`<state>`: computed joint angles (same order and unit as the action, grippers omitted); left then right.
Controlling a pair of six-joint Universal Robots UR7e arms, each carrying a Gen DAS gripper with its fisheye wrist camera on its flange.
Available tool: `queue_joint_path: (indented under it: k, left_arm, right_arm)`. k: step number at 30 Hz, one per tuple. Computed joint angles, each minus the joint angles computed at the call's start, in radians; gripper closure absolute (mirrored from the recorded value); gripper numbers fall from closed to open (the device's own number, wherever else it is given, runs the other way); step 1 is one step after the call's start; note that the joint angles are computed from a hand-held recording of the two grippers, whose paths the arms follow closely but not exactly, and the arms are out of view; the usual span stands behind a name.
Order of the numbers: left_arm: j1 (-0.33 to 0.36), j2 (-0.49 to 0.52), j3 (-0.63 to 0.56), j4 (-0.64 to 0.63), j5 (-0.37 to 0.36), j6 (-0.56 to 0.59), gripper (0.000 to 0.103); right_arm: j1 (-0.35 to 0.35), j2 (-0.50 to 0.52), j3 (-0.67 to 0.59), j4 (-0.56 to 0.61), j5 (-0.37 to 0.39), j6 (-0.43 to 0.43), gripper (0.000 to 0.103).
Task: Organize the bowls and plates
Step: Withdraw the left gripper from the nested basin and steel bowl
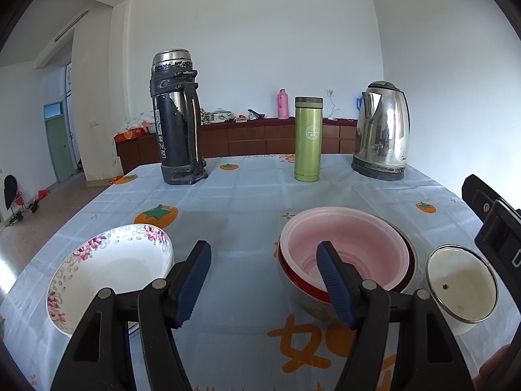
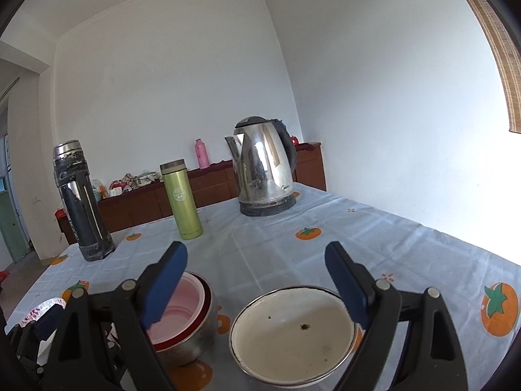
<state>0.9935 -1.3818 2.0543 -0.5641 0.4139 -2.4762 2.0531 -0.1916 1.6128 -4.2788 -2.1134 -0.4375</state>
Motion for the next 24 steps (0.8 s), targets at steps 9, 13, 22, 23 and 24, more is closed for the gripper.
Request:
queue_joint_path:
  k: [9, 13, 22, 23, 24]
  left_arm:
    - [-0.014, -0.006, 0.017, -0.005, -0.006, 0.009, 0.034]
    - [-0.022, -0.006, 0.022, 0.009, -0.009, -0.005, 0.034]
    - [-0.04, 0.0, 0.03, 0.028, -0.016, -0.023, 0.034]
    - [-0.043, 0.0, 0.033, 0.031, -0.017, -0.026, 0.034]
    - [-0.046, 0.0, 0.034, 0.037, -0.018, -0.032, 0.034]
  right_arm:
    - [-0.007, -0.035, 0.075, -0.036, -0.01, 0.02, 0.015]
    - [-0.008, -0.047, 0.104, -0.05, -0.012, 0.013, 0.015]
    - [-0.012, -0.068, 0.161, -0.091, -0.014, -0.021, 0.015]
    - [-0.013, -0.071, 0.17, -0.097, -0.015, -0.022, 0.015]
    - [-0.014, -0.073, 0.176, -0.101, -0.014, -0.023, 0.015]
